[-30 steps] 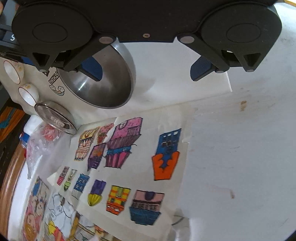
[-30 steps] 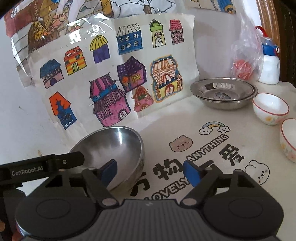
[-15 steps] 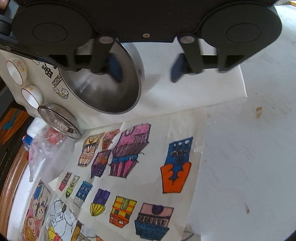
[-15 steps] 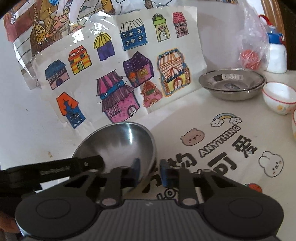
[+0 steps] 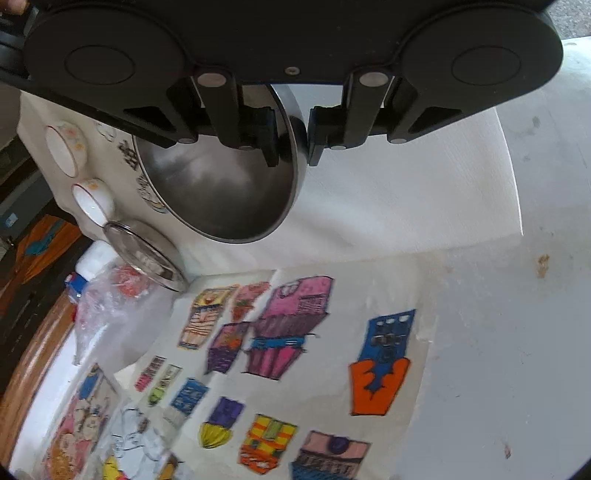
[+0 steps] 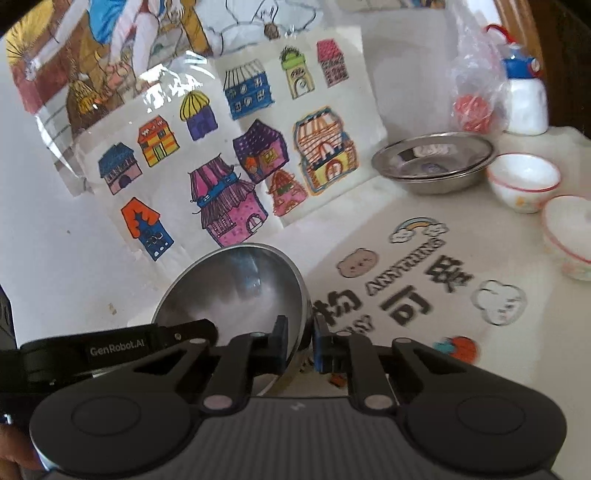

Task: Organize plates and bowls
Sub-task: 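Lift the steel bowl with both grippers and carry it toward the duck sticker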

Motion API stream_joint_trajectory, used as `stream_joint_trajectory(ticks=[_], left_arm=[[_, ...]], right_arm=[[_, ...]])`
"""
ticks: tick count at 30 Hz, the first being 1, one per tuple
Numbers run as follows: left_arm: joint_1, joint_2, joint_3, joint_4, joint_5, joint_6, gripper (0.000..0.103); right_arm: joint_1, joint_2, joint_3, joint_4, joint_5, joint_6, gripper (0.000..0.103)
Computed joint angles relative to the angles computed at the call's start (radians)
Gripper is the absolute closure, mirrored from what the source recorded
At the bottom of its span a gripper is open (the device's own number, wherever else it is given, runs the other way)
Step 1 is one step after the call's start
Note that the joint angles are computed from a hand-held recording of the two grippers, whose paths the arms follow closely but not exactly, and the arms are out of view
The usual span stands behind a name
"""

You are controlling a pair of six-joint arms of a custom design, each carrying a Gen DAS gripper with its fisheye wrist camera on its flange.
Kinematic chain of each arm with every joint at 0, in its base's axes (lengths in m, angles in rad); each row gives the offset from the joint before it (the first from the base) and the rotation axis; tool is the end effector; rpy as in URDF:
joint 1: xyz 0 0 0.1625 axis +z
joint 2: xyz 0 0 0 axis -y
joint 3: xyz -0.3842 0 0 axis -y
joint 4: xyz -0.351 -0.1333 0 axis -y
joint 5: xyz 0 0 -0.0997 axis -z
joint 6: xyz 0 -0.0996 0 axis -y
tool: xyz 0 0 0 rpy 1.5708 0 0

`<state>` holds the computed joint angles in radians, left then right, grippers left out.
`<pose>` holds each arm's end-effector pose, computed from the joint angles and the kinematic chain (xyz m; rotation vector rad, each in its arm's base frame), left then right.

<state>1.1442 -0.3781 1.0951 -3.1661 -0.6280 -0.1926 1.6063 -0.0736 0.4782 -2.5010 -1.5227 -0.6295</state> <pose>-0.1075 -0.7534 0.1131 -0.2623 2.2122 -1.3057 0.1679 -0.8365 0.0165 0.9754 -2.7663 0.7752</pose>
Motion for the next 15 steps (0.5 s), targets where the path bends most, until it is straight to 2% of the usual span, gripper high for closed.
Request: stream_joint_trajectory(ticks=[8, 15], left_arm=[[-0.080, 0.035, 0.012, 0.029, 0.033, -0.026, 0.086], [-0.149, 0.088, 0.000, 0.139, 0.028, -0.126, 0.086]], right_arm=[[-0.059, -0.249, 0.318, -0.039, 0.002, -0.038, 0.088], [-0.122, -0.401, 0.450, 0.017, -0.030, -0.075, 0.088]])
